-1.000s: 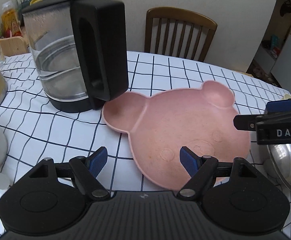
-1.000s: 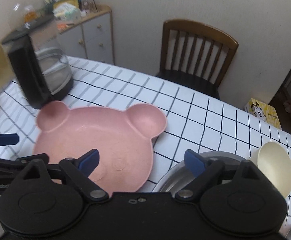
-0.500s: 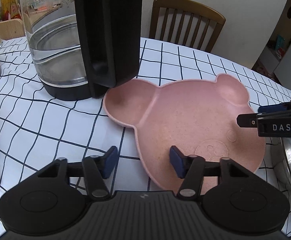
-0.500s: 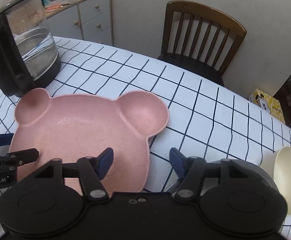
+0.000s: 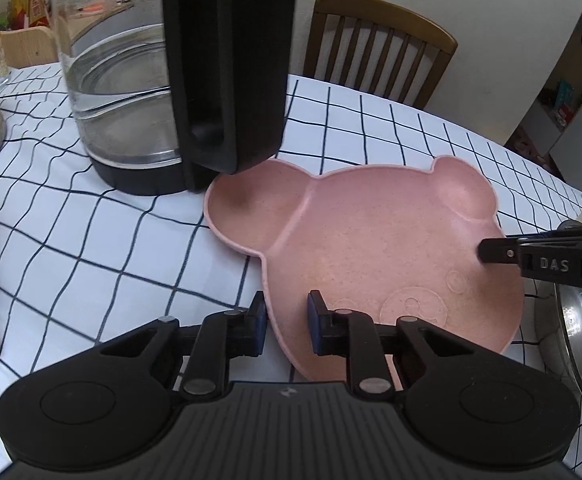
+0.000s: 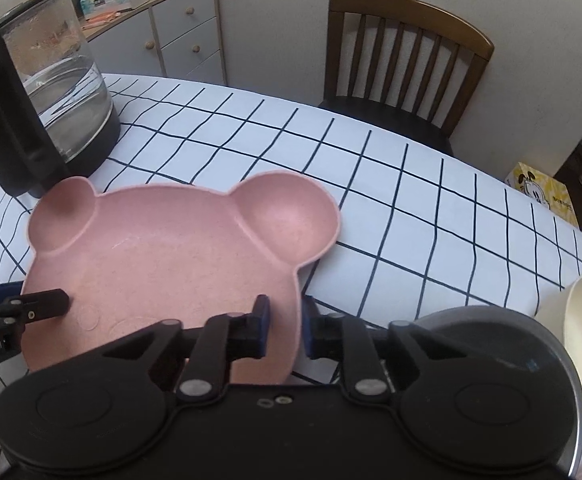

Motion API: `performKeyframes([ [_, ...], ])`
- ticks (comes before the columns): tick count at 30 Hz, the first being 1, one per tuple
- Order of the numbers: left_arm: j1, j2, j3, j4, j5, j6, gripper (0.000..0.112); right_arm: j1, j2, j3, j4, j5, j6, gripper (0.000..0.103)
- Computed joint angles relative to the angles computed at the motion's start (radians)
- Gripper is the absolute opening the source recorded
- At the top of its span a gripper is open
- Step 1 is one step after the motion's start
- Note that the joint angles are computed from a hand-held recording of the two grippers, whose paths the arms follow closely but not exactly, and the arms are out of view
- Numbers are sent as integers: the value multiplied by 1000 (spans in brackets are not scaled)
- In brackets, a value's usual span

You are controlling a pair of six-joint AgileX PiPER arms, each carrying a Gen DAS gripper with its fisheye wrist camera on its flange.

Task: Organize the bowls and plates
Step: 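Close both grippers on the rim of the pink bear-shaped plate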

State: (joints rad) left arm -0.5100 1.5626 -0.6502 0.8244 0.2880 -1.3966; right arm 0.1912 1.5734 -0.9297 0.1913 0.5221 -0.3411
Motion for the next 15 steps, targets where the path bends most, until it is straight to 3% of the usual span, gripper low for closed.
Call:
performKeyframes([
  [7, -16, -78, 31, -96, 41, 85, 20, -8, -68, 37, 48, 21, -31, 13],
  [15, -98, -218, 83, -158, 149, 109, 19, -14, -195, 105, 73, 72, -22, 11],
])
